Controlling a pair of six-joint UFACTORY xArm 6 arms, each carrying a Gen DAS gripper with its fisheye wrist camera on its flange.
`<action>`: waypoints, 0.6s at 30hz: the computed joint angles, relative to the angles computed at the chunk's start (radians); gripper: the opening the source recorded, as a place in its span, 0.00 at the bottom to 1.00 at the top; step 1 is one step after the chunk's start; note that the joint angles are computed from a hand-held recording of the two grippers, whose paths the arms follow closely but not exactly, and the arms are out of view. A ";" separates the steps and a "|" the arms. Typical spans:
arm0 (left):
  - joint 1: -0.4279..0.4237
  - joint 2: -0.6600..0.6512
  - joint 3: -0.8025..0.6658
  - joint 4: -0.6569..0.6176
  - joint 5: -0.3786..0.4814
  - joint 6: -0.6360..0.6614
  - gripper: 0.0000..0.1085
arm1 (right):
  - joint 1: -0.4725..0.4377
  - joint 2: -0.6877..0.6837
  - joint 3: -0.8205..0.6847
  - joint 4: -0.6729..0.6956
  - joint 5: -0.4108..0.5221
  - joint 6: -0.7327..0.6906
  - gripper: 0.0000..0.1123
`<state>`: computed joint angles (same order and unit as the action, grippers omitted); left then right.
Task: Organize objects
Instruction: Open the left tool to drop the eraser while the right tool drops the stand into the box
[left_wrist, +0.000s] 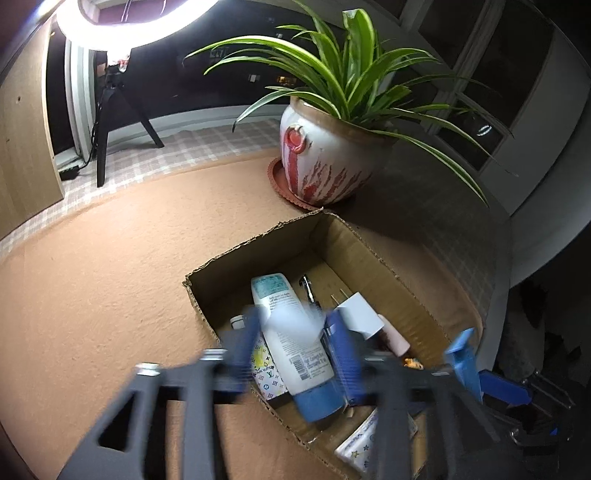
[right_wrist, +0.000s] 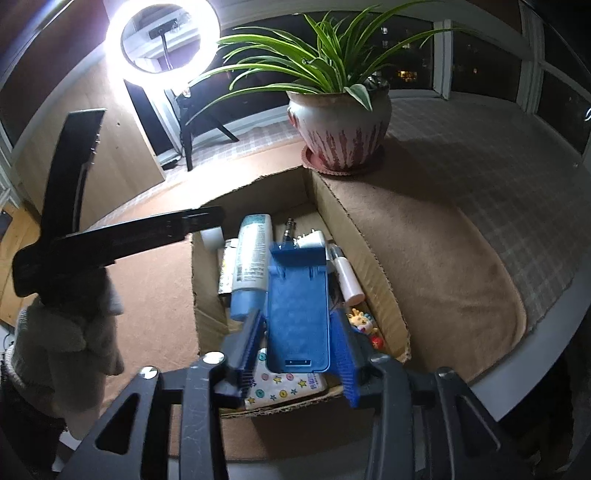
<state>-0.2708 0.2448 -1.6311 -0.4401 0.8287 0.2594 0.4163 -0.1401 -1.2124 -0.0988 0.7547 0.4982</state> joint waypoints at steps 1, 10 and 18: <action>0.001 0.003 -0.004 -0.005 0.002 0.003 0.65 | 0.000 -0.001 0.001 -0.004 -0.004 0.004 0.55; 0.011 -0.003 0.004 0.038 0.000 -0.001 0.74 | 0.011 -0.004 0.001 -0.069 -0.017 0.058 0.63; 0.041 -0.076 0.071 0.054 -0.026 -0.009 0.74 | 0.027 0.010 -0.019 -0.063 -0.012 0.064 0.63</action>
<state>-0.2303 0.1691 -1.5603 -0.3865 0.8027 0.2505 0.4431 -0.1301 -1.2317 -0.1615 0.7426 0.5625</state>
